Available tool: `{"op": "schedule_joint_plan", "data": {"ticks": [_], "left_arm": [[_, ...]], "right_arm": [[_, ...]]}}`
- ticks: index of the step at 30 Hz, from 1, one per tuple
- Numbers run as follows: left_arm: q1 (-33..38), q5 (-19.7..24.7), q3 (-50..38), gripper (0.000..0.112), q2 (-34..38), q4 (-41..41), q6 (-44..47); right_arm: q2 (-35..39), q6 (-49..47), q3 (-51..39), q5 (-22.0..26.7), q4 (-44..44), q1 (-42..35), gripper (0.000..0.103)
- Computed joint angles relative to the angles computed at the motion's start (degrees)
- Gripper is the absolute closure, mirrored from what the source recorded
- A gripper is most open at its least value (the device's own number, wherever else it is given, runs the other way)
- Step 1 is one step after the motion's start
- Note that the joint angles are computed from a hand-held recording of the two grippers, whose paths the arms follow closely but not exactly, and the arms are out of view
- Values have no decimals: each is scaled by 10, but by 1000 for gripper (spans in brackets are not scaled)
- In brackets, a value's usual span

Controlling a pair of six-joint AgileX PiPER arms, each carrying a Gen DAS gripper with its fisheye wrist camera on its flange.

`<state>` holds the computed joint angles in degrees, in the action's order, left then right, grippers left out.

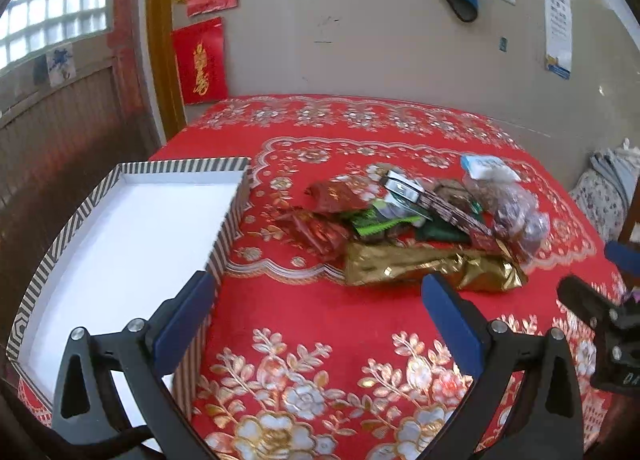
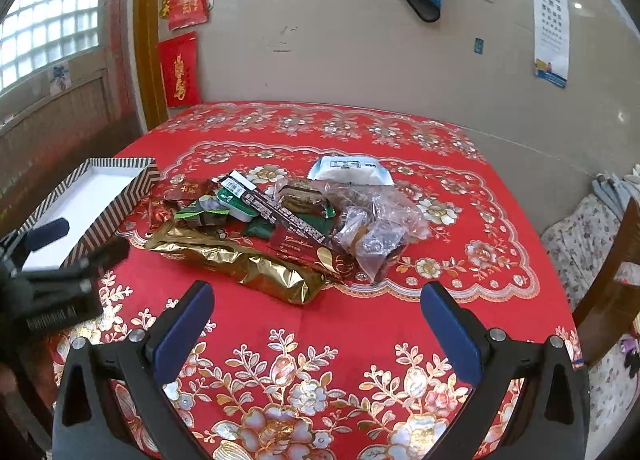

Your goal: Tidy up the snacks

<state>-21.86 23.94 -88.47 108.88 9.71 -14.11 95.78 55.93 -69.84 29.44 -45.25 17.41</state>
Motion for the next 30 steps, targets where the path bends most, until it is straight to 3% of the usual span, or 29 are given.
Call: {"op": "schedule_joint_plan", "data": {"ticks": [4, 10, 12, 14, 16, 18, 23, 29, 30], "left_arm": [[10, 40, -54, 9, 25, -36, 33], [4, 110, -141, 9, 75, -134, 151], [-1, 141, -173, 9, 96, -194, 239], [-6, 199, -221, 9, 125, -247, 334], [-13, 219, -239, 9, 139, -277, 400], [-23, 239, -263, 10, 155, -268, 421], [-29, 337, -389, 13, 233, -276, 454], [-44, 356, -456, 30, 273, -223, 453], [-46, 358, -461, 38, 276, -215, 456]], "right_arm": [[3, -72, -9, -21, 70, -20, 0], [-4, -53, 8, -23, 63, -36, 0], [-12, -52, 18, -26, 68, -45, 0], [-20, -58, 27, -32, 78, -55, 0], [-23, -54, 30, -35, 83, -62, 0], [-27, -66, 36, -46, 101, -72, 0], [-25, -79, 37, -54, 120, -84, 0], [-26, -76, 42, -59, 126, -94, 0], [-27, -76, 43, -61, 128, -96, 0]]}}
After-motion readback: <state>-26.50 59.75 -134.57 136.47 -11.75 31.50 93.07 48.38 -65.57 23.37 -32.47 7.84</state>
